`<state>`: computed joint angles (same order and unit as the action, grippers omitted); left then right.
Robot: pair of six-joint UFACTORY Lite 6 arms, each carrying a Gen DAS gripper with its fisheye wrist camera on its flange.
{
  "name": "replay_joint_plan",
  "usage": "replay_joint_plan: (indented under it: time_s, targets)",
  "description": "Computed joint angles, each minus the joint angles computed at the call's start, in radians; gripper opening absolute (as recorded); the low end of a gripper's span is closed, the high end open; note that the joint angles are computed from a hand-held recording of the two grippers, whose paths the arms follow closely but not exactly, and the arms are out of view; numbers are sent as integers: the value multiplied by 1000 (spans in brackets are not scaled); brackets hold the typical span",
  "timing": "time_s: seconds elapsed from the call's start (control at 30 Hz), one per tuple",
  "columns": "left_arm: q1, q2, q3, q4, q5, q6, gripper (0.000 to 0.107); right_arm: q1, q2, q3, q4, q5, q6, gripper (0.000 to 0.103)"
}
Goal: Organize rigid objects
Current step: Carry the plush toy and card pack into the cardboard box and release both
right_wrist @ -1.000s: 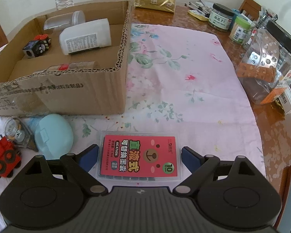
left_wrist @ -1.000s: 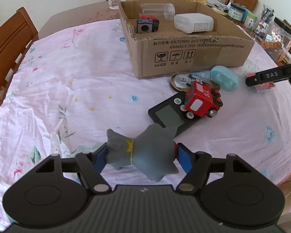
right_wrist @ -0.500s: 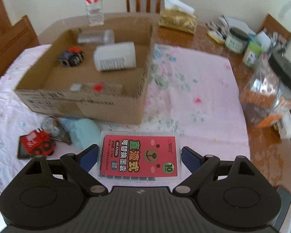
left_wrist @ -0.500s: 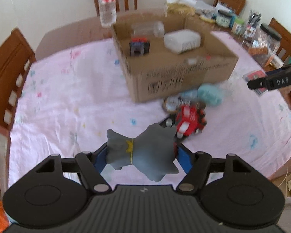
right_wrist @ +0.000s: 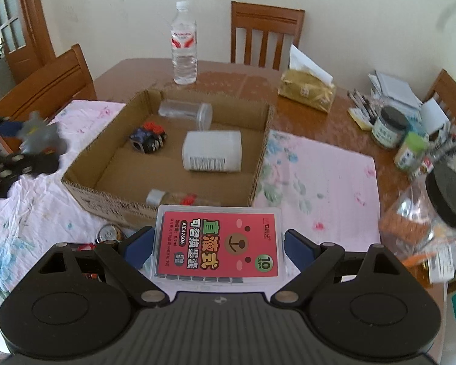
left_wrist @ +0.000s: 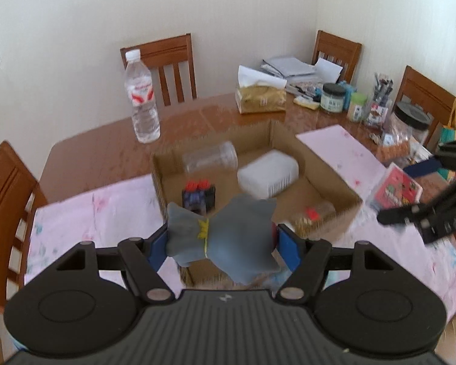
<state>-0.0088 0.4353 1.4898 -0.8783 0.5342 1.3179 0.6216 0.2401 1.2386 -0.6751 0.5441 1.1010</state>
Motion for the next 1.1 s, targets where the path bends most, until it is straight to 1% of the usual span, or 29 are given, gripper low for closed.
replay_joint_plan:
  time_s: [0.1,0.17,0.2,0.23,0.27,0.4,0.47,0.53,0.63,0.8,0.9,1.03,1.1]
  targets:
    - [-30,67,68,-32,-35,7,74,-8,20,39,12,4,-38,94]
    - [-35,107,97,-82,-59,29,79,-11,34,61,20,5,-58,94]
    - [-34,122,101,-118,-74,57,92,-15,43,71,27,3,-70,94]
    - [-34,124,90,-153,-102,84,99,-19,54,84,34,2,-82,94]
    - [-33,119,69,-197,-130,121,99,-21,63,94,39,1,-91,94]
    - [12,95,15,-232,-103,153,99,-31,108,145,72,-2,-140,94]
    - [28,64,-42,-263,-130,195,99,-37,138,181,91,0,-171,94]
    - [36,37,-85,-257,-158,202,99,-41,168,219,108,3,-197,94]
    - [68,-15,-162,-289,-166,250,99,-44,219,288,127,14,-237,94]
    - [115,-67,-234,-328,-176,285,100,-59,328,441,170,45,-311,94]
    - [133,-71,-244,-332,-187,292,100,-73,407,549,203,71,-351,94]
    - [161,-61,-241,-361,-170,319,100,-89,525,709,228,121,-384,94]
    - [173,-56,-238,-362,-168,322,100,-91,582,789,226,151,-388,96]
